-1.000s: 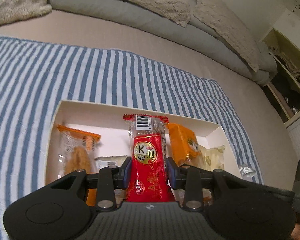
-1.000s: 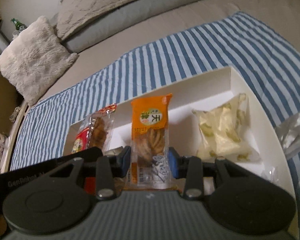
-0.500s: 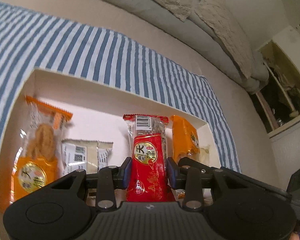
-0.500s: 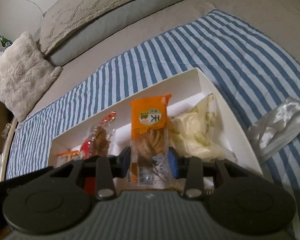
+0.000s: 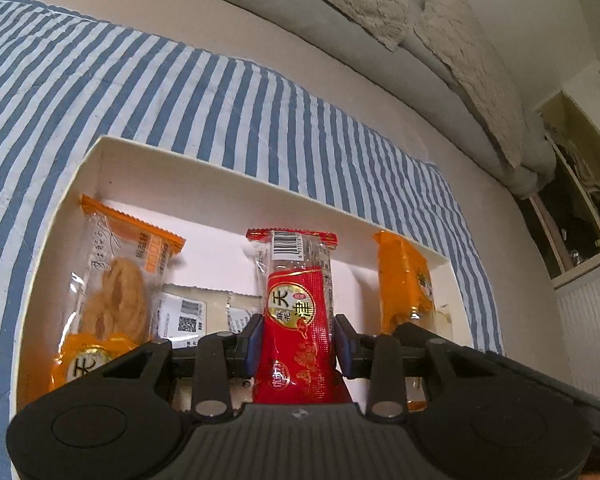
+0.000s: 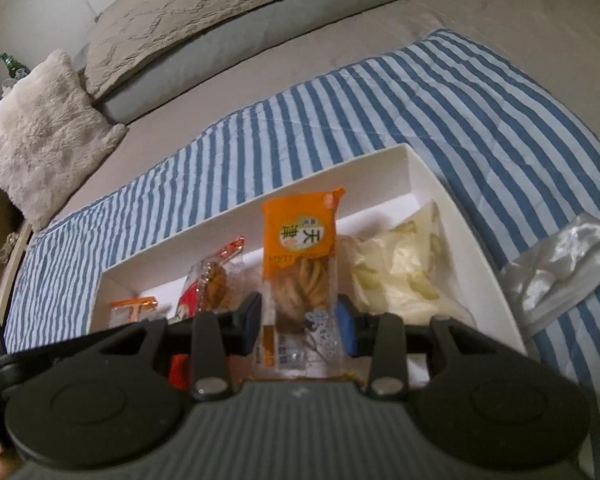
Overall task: Organize snacks
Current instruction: 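Open both tools to release the orange and red packets in the box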
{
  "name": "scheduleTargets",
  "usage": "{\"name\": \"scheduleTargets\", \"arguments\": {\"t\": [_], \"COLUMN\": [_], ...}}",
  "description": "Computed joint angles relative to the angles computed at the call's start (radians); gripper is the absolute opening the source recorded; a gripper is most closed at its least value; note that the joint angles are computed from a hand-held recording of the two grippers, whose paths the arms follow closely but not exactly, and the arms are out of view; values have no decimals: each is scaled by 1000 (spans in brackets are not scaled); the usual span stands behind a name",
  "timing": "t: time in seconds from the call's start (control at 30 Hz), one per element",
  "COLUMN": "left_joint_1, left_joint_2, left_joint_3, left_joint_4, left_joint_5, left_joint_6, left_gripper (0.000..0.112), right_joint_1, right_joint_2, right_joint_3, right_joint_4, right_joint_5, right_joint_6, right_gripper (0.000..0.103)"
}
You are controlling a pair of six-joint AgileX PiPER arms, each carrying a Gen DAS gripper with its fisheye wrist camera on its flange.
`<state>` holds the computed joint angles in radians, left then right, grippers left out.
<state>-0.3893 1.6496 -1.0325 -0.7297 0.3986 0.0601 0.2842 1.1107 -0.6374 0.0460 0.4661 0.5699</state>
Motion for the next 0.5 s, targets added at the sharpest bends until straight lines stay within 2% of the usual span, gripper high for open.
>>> {"name": "scheduleTargets", "arguments": {"t": [0.1,0.2,0.27,0.5], "left_joint_1": [0,-5,-12,-28], "left_joint_2": [3,1,4,-42], "left_joint_3": [-4,-14,-33,-33], "left_joint_4": [-10,13,41,173], "left_joint_5": [8,20,31,42], "left_joint_6": [18,9,-13,-115], "left_gripper": [43,49,53,56], "right_joint_1": [26,60,59,17], "right_joint_2": [13,23,22,-17], "right_joint_3": [-16,-29,-36,-38], "right_joint_4": [-30,-127,-144,-139], "right_joint_5": [-10,-13,-10,30], "right_joint_6": [11,117,141,105], "right_gripper": [48,52,58,58]}}
